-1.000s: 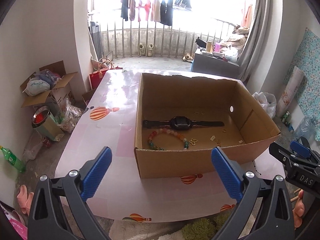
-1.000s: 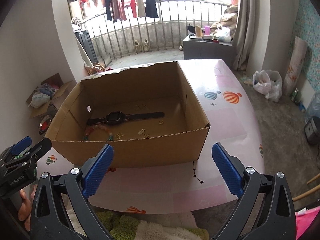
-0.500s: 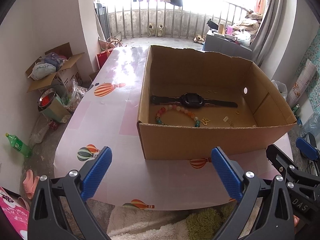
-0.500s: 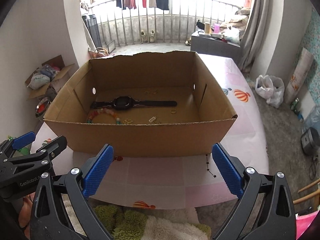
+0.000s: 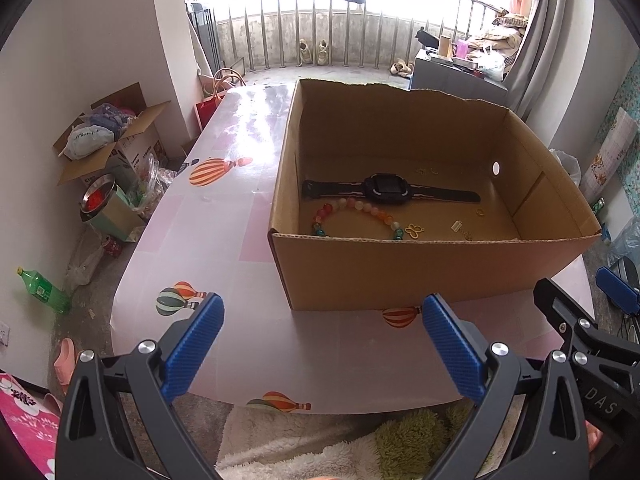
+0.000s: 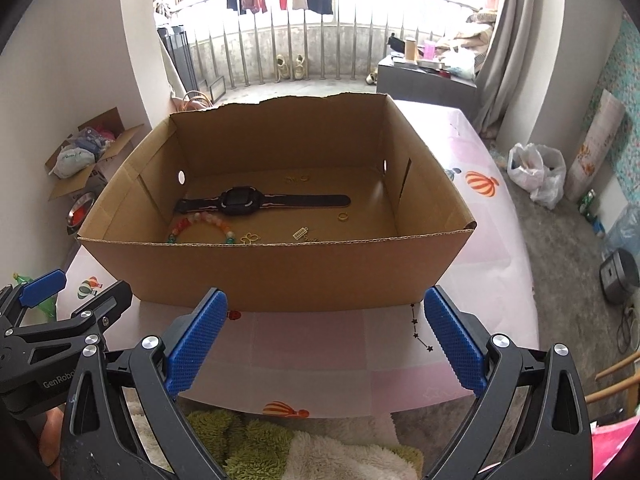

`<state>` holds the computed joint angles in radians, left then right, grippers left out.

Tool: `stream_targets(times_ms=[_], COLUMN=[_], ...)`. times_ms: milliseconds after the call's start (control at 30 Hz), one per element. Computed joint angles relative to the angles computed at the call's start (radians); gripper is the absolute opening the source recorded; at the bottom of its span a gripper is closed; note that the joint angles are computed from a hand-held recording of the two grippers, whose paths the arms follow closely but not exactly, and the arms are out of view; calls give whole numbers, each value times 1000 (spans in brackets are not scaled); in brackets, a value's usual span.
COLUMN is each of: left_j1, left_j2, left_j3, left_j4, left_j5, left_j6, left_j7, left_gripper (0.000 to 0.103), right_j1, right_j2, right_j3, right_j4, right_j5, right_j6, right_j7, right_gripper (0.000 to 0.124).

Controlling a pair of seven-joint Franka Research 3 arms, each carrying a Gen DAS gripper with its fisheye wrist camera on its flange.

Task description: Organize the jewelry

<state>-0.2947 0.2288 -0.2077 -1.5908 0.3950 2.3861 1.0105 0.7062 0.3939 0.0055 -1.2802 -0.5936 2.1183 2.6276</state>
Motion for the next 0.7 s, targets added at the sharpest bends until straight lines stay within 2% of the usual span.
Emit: stream_targets(times_ms=[700], left_j1=[-10], left_j2=[27], left_j3=[2], left_j4=[35], left_j5=[3], left_j6=[-41], left_j7=[4], left_gripper=[97], right_j1=[-10], right_j2=[4], right_j3=[0], right_j4=[-5], right_j5=[28], right_j6=[9], right_j7=[-4], right_gripper=[95])
